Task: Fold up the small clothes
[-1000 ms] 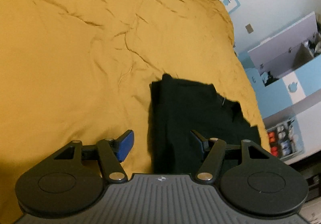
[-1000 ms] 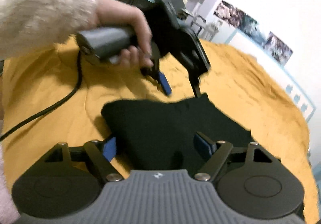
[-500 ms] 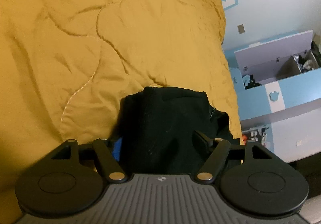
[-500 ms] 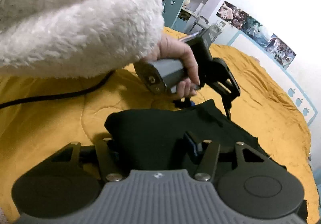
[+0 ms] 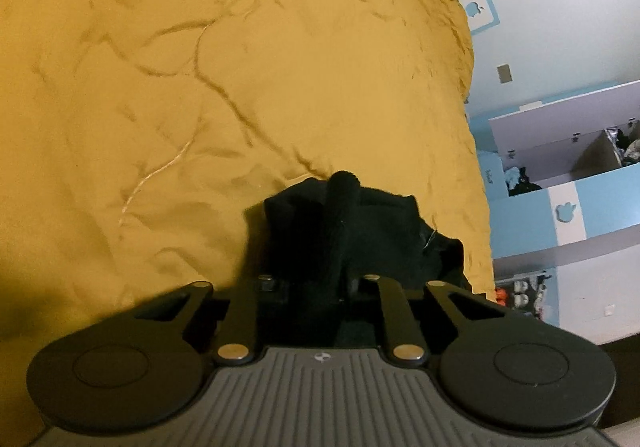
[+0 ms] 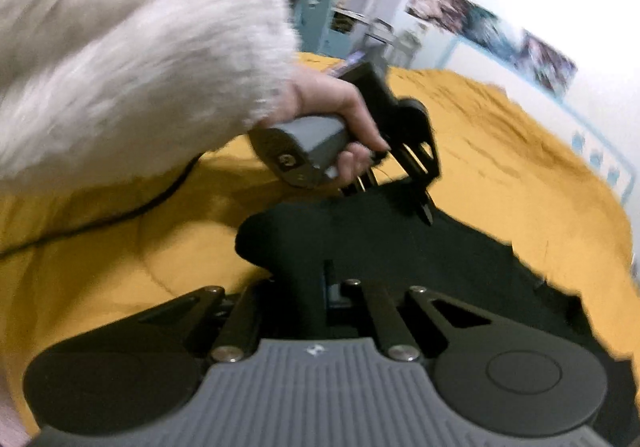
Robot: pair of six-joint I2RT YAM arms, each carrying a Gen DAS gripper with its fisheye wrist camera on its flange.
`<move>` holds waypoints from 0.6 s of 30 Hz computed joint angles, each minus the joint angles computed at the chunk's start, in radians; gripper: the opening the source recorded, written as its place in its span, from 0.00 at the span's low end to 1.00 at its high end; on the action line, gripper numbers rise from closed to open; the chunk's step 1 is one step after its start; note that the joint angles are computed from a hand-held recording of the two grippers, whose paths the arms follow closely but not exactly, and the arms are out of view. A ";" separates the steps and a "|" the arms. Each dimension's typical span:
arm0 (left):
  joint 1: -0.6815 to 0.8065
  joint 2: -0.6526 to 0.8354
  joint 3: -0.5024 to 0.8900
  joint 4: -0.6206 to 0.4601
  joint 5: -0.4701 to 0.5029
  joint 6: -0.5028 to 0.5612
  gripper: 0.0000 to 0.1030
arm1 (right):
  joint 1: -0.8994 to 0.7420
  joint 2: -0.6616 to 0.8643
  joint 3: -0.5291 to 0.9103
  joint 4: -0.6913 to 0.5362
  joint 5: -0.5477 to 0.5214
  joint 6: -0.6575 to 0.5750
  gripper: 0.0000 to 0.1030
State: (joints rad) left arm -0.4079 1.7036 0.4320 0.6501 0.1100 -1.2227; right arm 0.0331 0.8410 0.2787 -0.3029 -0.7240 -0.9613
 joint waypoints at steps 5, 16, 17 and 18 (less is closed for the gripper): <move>-0.074 -0.096 0.120 -0.251 -0.104 0.006 0.16 | -0.176 0.146 0.180 -0.187 -0.123 -0.045 0.00; -0.212 0.061 0.681 -0.725 -0.268 0.070 0.16 | -0.531 0.489 0.533 -0.369 -0.298 -0.095 0.00; -0.224 0.105 0.758 -0.765 -0.275 0.083 0.16 | -0.554 0.519 0.563 -0.372 -0.296 -0.089 0.00; -0.236 0.152 0.840 -0.808 -0.281 0.096 0.16 | -0.578 0.557 0.600 -0.384 -0.298 -0.085 0.00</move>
